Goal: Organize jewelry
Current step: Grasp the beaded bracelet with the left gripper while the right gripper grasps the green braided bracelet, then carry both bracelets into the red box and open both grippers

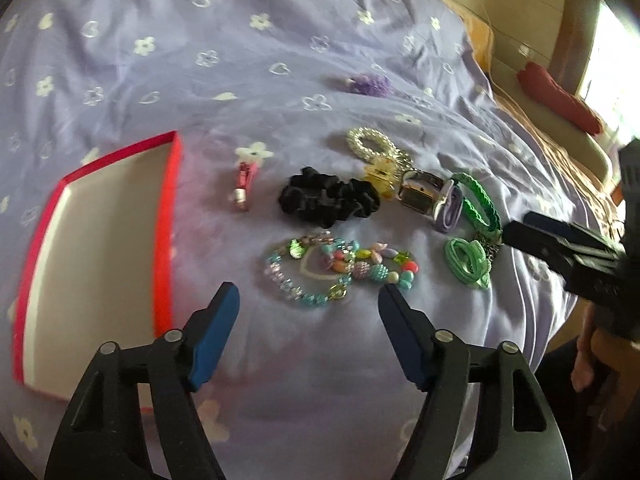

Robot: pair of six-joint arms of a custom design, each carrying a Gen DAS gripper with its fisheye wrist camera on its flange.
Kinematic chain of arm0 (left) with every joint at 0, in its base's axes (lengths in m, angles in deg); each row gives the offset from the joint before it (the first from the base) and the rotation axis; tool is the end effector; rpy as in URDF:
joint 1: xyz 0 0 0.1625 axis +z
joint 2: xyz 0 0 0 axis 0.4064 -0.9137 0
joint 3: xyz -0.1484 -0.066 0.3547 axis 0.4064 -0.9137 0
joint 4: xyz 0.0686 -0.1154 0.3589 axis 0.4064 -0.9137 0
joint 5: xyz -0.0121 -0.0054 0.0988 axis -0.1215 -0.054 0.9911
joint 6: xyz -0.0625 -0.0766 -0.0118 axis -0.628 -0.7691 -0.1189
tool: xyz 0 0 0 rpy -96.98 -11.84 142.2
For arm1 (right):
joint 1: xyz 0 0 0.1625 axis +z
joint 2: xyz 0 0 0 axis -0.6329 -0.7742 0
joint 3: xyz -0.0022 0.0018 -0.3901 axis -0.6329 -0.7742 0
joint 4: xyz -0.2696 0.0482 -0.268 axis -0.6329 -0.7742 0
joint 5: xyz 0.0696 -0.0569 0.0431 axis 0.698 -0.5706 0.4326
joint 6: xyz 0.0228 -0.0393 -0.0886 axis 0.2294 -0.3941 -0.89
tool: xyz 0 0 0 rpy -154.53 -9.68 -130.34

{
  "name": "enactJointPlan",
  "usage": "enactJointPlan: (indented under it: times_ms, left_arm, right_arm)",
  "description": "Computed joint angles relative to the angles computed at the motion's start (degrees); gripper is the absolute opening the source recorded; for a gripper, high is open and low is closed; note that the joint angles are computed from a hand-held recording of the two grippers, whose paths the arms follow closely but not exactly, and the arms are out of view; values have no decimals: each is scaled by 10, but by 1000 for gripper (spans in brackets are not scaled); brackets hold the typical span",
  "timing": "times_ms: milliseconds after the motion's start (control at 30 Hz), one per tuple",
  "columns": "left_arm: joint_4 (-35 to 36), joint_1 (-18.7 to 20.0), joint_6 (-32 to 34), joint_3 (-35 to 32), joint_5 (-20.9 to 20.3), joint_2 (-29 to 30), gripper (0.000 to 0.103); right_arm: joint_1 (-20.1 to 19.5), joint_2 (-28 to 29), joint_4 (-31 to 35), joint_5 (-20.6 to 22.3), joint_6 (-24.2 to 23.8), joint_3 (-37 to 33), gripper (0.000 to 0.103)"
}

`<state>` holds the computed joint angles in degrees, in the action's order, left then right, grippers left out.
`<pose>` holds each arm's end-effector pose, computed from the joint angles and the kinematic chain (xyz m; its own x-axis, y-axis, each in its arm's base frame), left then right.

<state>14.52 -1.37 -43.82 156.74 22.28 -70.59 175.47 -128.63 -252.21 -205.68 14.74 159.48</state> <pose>-0.0589 -0.2502 0.3799 -0.7704 0.0444 -0.6361 0.4194 0.7867 -0.4531 0.4058 -0.2834 0.0040 -0.8048 -0.3420 0.4852 -0.5450 0.7496 -0.3756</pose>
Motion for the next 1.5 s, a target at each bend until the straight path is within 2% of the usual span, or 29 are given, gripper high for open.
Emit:
enactJointPlan:
  times_ms: [200, 267, 333, 400, 433, 467, 500, 633, 667, 867, 1100, 1267, 1500]
  left_arm:
    - [-164, 90, 156, 21, -23, 40, 71]
    - [-198, 111, 186, 25, -33, 51, 71]
    - [-216, 124, 207, 29, -38, 60, 66]
    - [-228, 133, 222, 32, -46, 65, 53]
    - [-233, 137, 230, 34, -49, 68, 50]
    - [-234, 138, 233, 36, -48, 71, 41]
    - [-235, 141, 238, 37, -50, 74, 33]
    - [-255, 145, 269, 45, -58, 79, 12]
    - [-258, 145, 273, 46, -60, 78, 7]
    - [-255, 131, 268, 43, -70, 56, 7]
    - [-187, 74, 198, 12, -62, 3, 7]
    - [-95, 16, 116, -21, -44, -33, 7]
    - [90, -72, -39, -79, -22, -77, 7]
  right_arm:
    - [-30, 11, 27, -2, 3, -26, 58]
    - [-39, 15, 35, 3, 8, -31, 52]
    - [-45, 17, 42, 7, 9, -34, 45]
    - [-49, 20, 48, 10, 10, -36, 38]
    - [-50, 21, 49, 11, 10, -36, 32]
    - [-51, 21, 50, 11, 10, -35, 26]
    - [-51, 21, 51, 11, 12, -36, 23]
    - [-51, 22, 47, 8, 14, -34, 11]
    - [-51, 21, 44, 8, 13, -33, 11]
    - [-42, 15, 18, 6, 5, -28, 10]
    - [-24, 6, 7, 27, 7, -31, 10]
    - [-9, 13, 16, 56, 13, -42, 10]
    - [16, 39, 39, 99, 16, -78, 10]
